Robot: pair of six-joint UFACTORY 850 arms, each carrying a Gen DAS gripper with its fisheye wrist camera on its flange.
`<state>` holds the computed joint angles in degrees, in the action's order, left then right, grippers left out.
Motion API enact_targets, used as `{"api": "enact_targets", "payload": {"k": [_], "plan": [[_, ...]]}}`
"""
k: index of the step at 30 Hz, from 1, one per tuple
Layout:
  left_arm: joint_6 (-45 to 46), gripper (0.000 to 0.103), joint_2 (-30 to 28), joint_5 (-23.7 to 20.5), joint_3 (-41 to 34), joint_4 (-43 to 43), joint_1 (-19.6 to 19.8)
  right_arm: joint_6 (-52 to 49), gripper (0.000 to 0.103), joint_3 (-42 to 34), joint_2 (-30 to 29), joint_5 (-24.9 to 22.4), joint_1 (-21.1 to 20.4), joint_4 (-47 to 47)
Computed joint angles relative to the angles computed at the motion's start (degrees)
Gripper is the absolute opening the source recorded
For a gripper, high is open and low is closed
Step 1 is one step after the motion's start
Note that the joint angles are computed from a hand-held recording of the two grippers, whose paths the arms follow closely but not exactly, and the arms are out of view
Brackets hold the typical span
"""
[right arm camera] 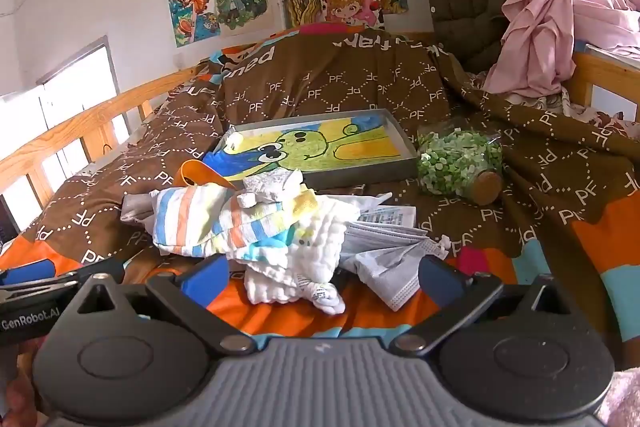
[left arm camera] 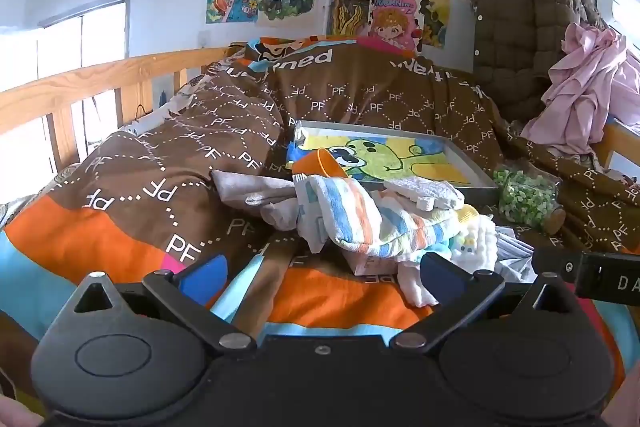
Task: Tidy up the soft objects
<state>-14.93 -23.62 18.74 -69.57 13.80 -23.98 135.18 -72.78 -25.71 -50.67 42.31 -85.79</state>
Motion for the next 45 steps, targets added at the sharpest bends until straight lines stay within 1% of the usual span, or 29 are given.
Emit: {"api": "enact_targets", "payload": {"k": [9, 11, 45], "plan": [[-0.97, 0.102, -0.70, 0.01, -0.35, 0.44, 0.02, -0.21, 0.103, -0.08, 0.02, 0.25, 0.04, 0.19], [-2.14, 0.102, -0.72, -0.61, -0.77, 1.30, -0.01, -0.35, 0.103, -0.33, -0.13, 0.28, -0.02, 0.23], [-1.96, 0.102, -0.77, -0.65, -0.78, 1.12, -0.03, -0.46, 0.103, -0.38, -0.13, 0.28, 0.04, 0.28]]}}
